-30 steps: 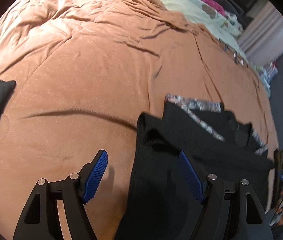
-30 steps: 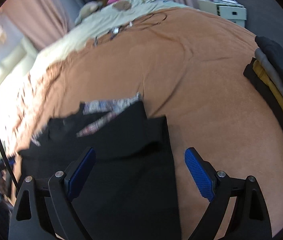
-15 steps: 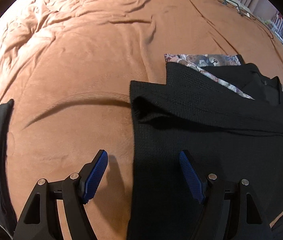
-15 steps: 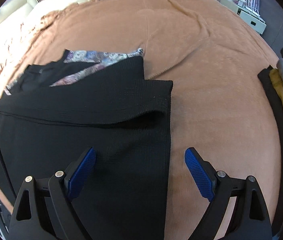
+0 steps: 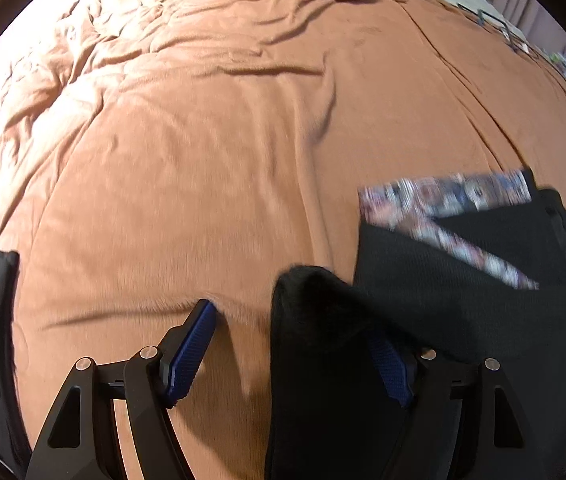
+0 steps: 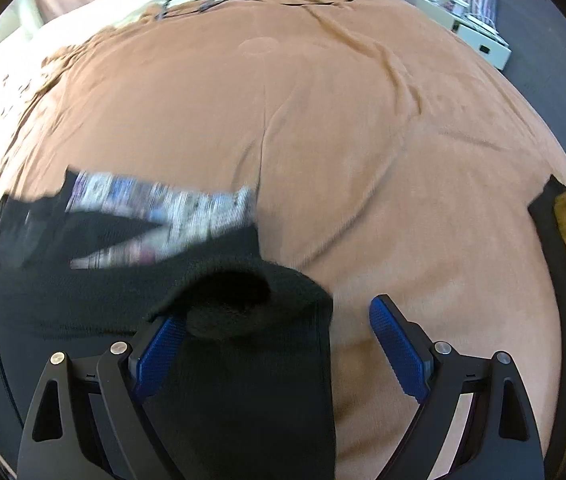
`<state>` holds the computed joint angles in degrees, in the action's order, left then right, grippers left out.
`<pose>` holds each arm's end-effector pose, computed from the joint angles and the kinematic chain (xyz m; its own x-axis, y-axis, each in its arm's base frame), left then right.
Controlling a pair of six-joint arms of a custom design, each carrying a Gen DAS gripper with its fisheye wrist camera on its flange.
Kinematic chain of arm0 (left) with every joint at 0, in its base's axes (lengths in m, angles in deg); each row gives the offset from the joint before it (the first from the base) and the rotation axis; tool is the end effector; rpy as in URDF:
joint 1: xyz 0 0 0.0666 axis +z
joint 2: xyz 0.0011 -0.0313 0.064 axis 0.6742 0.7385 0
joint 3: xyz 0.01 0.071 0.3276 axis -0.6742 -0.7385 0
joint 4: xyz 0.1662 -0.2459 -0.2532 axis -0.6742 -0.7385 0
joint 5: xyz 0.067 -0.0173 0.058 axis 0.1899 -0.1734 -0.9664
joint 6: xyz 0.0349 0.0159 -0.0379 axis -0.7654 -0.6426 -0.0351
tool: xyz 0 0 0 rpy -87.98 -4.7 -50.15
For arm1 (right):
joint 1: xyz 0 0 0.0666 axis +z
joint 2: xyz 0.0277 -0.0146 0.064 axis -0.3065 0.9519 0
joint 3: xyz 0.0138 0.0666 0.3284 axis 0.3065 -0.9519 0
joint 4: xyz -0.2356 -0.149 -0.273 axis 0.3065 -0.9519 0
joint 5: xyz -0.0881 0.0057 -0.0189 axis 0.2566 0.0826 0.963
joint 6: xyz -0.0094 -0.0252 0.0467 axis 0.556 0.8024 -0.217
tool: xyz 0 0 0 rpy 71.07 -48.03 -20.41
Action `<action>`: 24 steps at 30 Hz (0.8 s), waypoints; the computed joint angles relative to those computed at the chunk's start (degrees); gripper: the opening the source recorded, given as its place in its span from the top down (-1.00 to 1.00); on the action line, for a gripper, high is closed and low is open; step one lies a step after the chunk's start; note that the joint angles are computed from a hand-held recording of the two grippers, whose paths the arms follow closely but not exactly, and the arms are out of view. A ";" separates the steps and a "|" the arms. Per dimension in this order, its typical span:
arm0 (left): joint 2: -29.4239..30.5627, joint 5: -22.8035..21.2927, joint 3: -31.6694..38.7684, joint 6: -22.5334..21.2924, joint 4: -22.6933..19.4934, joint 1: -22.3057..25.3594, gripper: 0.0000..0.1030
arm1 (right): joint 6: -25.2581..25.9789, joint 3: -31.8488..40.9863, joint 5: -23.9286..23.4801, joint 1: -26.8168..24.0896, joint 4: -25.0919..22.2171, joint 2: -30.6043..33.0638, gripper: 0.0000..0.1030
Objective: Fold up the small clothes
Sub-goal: 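Lower the folded hem onto the shirt and open both tools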
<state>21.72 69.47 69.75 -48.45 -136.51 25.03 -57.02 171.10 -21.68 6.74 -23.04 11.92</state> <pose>0.4960 -0.1472 0.3908 -0.9018 -0.2519 -0.3510 -0.2804 0.9594 0.0319 0.4829 0.2106 0.5108 -0.8291 0.0879 -0.5521 0.0880 0.9958 0.0263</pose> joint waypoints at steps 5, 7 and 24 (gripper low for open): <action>2.93 -0.33 3.10 0.63 1.00 1.10 -0.49 | -3.28 1.90 0.96 -0.84 1.46 2.88 -0.75; 3.19 -0.27 3.46 1.11 1.71 1.56 -0.46 | -4.08 2.42 1.22 -0.85 1.80 2.94 -0.75; -5.16 11.38 -7.11 5.11 11.71 2.86 0.02 | -9.68 -15.49 -7.54 -3.06 17.48 -5.98 -0.36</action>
<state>16.56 80.85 62.64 -43.34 -124.79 27.89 -66.70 155.61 -29.22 3.68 -5.56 5.95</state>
